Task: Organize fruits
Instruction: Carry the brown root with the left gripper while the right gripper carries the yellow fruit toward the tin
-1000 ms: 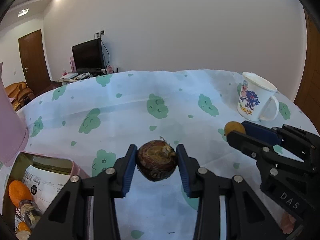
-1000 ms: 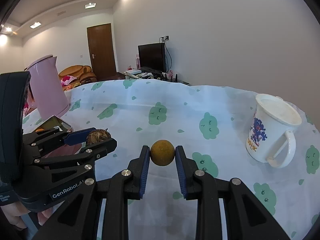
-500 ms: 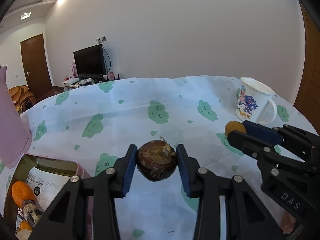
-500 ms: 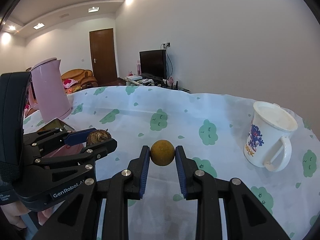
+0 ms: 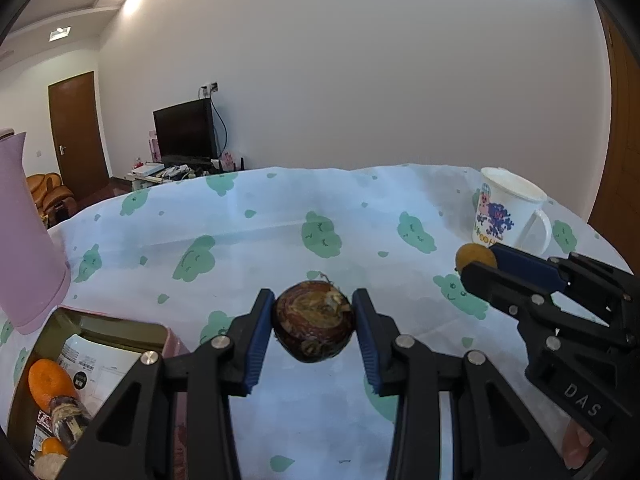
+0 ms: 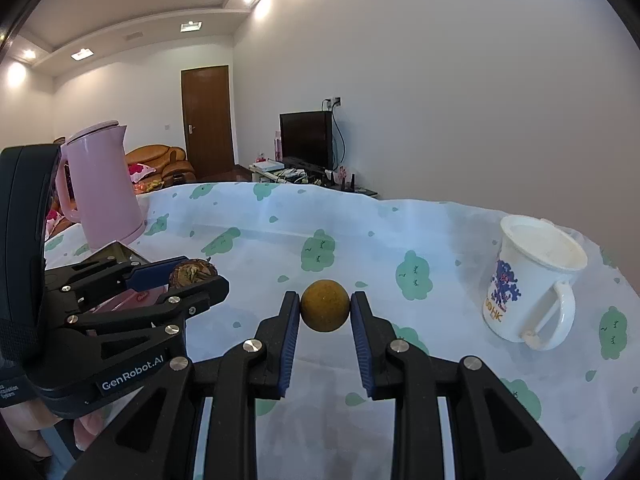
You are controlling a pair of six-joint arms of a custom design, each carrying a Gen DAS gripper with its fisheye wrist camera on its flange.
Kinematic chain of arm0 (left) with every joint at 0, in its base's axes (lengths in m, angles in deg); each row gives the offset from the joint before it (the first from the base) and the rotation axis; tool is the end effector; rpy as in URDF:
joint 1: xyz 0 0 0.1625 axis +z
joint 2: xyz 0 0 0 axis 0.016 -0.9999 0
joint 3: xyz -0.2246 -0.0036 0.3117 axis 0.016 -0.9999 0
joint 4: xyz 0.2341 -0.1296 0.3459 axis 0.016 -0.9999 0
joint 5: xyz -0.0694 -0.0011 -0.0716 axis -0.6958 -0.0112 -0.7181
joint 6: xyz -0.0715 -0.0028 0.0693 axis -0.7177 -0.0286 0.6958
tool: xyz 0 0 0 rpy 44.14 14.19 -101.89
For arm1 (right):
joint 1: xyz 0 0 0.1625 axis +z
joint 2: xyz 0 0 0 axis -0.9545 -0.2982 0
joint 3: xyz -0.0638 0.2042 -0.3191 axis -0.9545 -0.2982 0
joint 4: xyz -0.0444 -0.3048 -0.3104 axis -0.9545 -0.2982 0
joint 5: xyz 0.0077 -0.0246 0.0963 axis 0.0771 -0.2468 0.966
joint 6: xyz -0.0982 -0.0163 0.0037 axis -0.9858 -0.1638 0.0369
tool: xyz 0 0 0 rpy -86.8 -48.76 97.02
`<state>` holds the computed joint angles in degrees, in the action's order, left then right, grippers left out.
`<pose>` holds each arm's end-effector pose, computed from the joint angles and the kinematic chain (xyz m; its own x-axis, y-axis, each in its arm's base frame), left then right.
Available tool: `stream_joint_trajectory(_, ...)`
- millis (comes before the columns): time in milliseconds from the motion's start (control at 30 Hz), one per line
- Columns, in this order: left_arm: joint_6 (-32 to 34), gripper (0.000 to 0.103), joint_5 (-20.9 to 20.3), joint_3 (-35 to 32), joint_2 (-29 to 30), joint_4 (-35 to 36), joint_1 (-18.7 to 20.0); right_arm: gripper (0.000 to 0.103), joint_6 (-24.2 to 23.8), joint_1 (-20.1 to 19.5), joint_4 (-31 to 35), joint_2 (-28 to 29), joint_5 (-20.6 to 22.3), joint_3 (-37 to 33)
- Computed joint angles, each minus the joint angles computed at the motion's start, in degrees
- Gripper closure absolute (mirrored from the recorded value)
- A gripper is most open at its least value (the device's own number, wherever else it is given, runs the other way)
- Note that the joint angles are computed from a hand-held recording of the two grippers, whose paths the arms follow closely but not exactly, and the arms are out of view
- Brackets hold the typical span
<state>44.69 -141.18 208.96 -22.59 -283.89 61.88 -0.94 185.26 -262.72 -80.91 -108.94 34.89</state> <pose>-0.0115 -0.4477 0.1964 -0.7081 0.1793 -0.6829 0.6555 0.5265 -0.5414 0.2771 -0.4369 -0.0641 -0.6595 -0.3148 0.6826 -0.7375 0.4464 -0.5067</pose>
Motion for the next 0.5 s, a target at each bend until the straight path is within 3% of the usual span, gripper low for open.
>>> stream_joint_trajectory(500, 2.6, 0.061, 0.67, 2.33, -0.13, -6.28, -1.38, 0.075, -2.86, 0.44, -6.4, 1.35, 1.35, 0.48)
